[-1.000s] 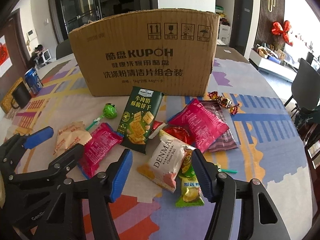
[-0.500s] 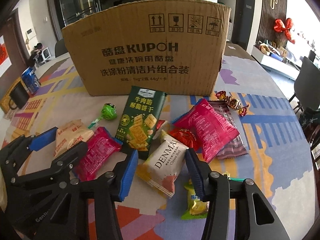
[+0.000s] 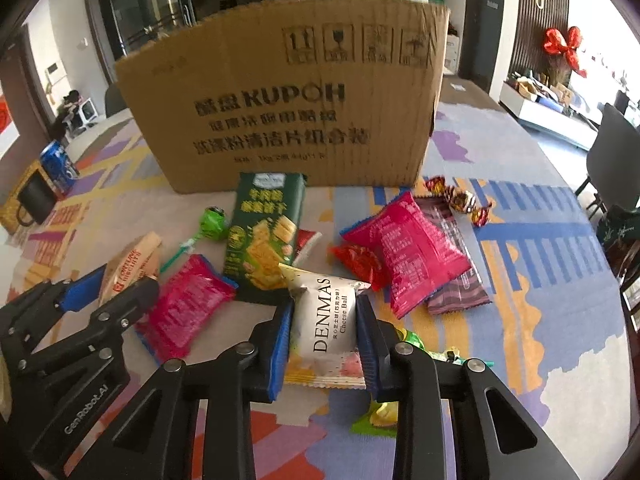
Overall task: Organize snacks
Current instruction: 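Carry both packets over the KUPOH box and open both tools to drop them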
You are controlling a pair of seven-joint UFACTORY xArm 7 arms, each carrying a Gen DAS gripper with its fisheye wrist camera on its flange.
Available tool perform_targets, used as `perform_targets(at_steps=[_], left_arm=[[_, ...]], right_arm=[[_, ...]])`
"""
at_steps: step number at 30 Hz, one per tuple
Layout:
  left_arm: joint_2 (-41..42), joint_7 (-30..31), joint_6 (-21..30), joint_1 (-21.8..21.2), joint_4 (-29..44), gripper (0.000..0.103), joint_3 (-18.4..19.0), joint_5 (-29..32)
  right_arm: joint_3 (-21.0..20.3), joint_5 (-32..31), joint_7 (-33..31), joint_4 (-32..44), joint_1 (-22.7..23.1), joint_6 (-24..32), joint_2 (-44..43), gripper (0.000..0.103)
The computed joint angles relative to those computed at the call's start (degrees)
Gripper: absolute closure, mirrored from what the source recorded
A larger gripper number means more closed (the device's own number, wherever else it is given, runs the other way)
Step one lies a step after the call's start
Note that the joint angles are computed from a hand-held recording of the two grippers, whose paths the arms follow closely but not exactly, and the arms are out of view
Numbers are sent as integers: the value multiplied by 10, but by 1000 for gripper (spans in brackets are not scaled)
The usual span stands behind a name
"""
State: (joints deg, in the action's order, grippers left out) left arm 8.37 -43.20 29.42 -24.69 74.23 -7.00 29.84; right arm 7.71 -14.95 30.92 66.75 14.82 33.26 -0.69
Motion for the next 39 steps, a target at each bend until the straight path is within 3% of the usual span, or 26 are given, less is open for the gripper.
perform_targets(at_steps=[11, 22, 29, 39], left_arm=[[-48, -49, 9, 3, -8, 65, -13, 35], [-66, -93, 67, 4, 31, 65, -35, 114], [-45, -107, 87, -2, 72, 65, -31, 159], [11, -84, 94, -20, 161, 65, -7, 175]], right_arm=[[8, 0, -11, -17, -3, -26, -50, 71], [17, -4, -23, -21, -20, -43, -87, 71], [25, -54, -1, 13, -40, -49, -75, 71], [8, -58, -7, 85, -37, -58, -31, 71]])
